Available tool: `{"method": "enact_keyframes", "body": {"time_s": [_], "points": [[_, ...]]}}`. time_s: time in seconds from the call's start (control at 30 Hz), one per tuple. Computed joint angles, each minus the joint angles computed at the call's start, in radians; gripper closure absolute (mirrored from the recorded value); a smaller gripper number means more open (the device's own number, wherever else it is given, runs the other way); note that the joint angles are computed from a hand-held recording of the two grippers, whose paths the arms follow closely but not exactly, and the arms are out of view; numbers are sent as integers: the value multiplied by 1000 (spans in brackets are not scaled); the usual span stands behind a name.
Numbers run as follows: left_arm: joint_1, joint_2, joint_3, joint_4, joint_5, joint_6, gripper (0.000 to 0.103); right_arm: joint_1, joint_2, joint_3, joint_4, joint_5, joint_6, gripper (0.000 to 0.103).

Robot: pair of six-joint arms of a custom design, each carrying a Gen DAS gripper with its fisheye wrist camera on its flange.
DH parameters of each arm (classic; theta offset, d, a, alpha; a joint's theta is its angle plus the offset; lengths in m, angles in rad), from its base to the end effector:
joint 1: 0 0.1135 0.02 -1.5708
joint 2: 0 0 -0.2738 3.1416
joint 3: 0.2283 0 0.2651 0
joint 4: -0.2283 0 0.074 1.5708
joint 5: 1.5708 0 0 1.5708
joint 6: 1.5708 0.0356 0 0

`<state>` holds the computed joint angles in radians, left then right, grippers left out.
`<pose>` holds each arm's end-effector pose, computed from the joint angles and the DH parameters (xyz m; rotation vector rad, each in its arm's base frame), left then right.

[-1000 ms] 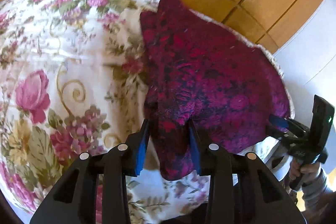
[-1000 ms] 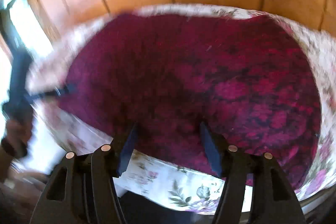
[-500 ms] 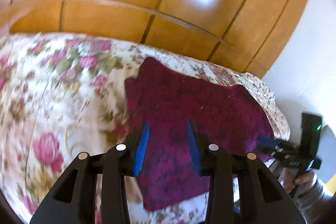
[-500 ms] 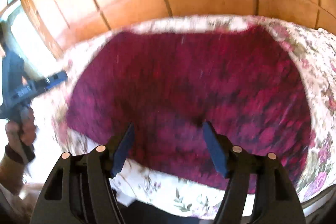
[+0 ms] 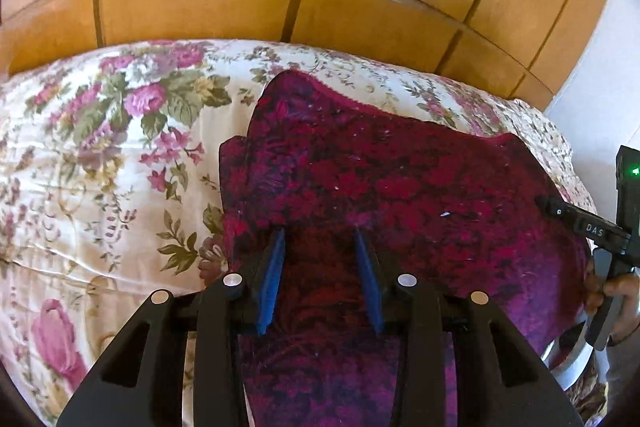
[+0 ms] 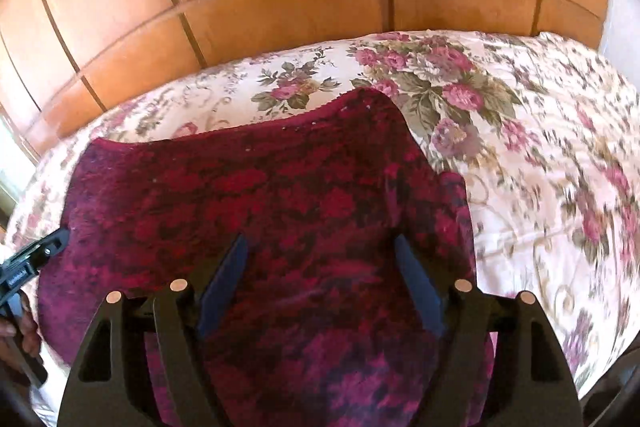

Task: Fold small clothes

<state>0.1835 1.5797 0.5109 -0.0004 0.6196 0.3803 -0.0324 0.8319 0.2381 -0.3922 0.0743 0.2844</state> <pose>0.2484 0.0251 0.0995 0.4385 2.4064 -0.5758 0.1435 -0.0073 0.1298 0.4308 2.5160 0.0024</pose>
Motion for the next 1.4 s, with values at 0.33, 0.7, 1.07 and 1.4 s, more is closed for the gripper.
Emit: {"method": "enact_keyframes", "body": {"time_s": [0.33, 0.7, 1.07, 1.4], "points": [[68, -38, 94, -124, 142, -89, 62, -1, 13, -71, 149, -18, 15, 20], [-114, 225, 224, 79, -40, -234, 58, 29, 36, -95, 222, 4, 34, 16], [-166, 32, 83, 125, -176, -217, 58, 16, -10, -121, 230, -8, 22, 15], [-206, -251, -113, 114, -191, -211, 52, 33, -44, -114, 187, 11, 19, 15]]}}
